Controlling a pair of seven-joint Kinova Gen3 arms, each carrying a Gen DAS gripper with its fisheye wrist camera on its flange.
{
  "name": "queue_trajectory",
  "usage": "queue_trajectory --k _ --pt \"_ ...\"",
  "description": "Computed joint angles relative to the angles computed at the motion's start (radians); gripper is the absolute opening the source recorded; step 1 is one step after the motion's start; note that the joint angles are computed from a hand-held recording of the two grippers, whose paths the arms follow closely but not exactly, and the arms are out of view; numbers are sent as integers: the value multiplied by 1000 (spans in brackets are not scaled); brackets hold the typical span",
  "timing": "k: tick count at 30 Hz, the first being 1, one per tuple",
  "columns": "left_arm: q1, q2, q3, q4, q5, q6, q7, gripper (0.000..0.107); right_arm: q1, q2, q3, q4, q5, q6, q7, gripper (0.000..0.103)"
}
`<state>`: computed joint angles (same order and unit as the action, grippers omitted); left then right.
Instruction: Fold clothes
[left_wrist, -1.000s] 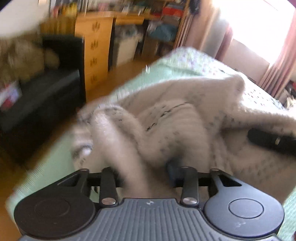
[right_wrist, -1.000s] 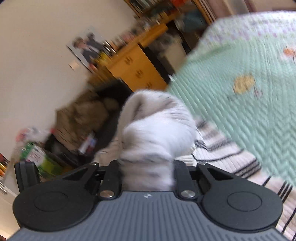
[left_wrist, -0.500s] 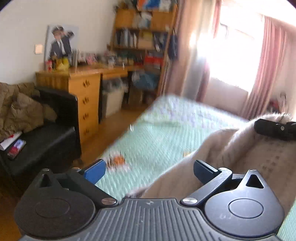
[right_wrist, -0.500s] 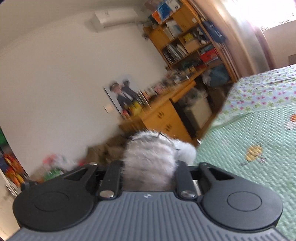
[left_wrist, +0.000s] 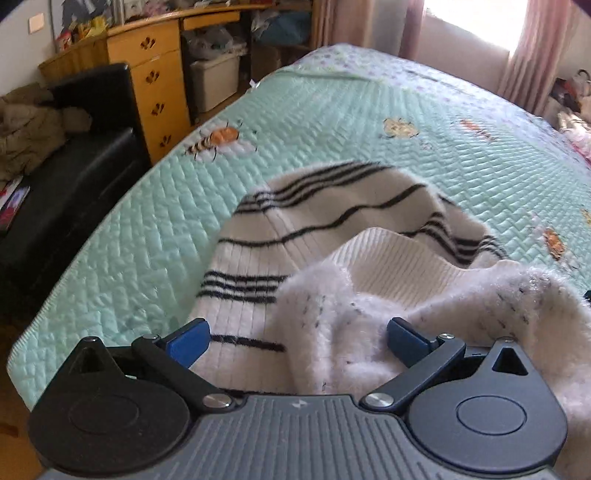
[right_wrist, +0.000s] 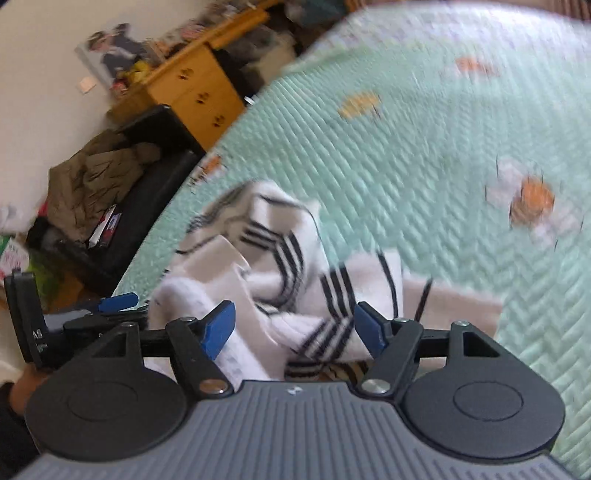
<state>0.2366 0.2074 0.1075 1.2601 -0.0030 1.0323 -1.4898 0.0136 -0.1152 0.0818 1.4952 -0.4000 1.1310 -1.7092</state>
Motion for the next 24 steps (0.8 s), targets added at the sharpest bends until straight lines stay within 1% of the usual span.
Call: queue_trajectory --k 1,3,4,5,6,7,8,9,10,11,12,13,14,15,17,18,21,24 --pt "-2 5 1 2 10 5 5 102 0 13 3 12 -18 -15 -8 72" --pt "-5 16 3 6 32 14 14 102 -4 26 -11 30 -25 -54 -33 76" --pt "-5 20 4 13 38 14 18 102 -13 41 -29 41 -8 -84 -57 82" --pt "3 18 4 32 31 2 24 102 -23 57 -48 50 15 -99 -93 89" --pt "17 11 3 56 11 -20 38 102 -44 74 -54 54 38 -103 -133 90" --pt "31 4 2 79 -10 -42 54 102 -46 92 -77 58 56 -108 -169 93" --pt "40 -1 2 99 -24 -61 65 102 -54 92 -88 74 67 -130 -188 95" --pt "39 -7 4 111 -23 -76 65 101 -65 83 -92 93 71 -163 -190 96" --pt "36 -10 7 119 -18 -87 60 100 -81 77 -85 105 63 -186 -177 91" --pt "25 -12 12 118 4 -89 41 93 -78 72 -93 116 49 -208 -155 74" --pt "9 -16 18 117 36 -97 10 81 -80 73 -86 119 23 -218 -122 63" --pt "-6 -21 24 121 69 -109 -23 74 -78 74 -77 114 -5 -217 -93 47" --pt "-16 -27 29 119 97 -116 -51 60 -75 72 -71 106 -24 -213 -79 42" --pt "-24 -33 32 116 119 -124 -75 49 -73 66 -67 104 -35 -218 -74 39" --pt "-47 -46 38 106 187 -130 -130 36 -68 50 -58 108 -66 -242 -63 29" --pt "-59 -53 39 102 221 -131 -155 32 -64 37 -48 113 -97 -256 -49 28" --pt "-78 -82 40 97 292 -137 -225 28 -59 -13 -15 116 -175 -287 -16 26" --pt "-77 -107 39 83 331 -138 -264 27 -64 -58 42 121 -282 -309 38 23"
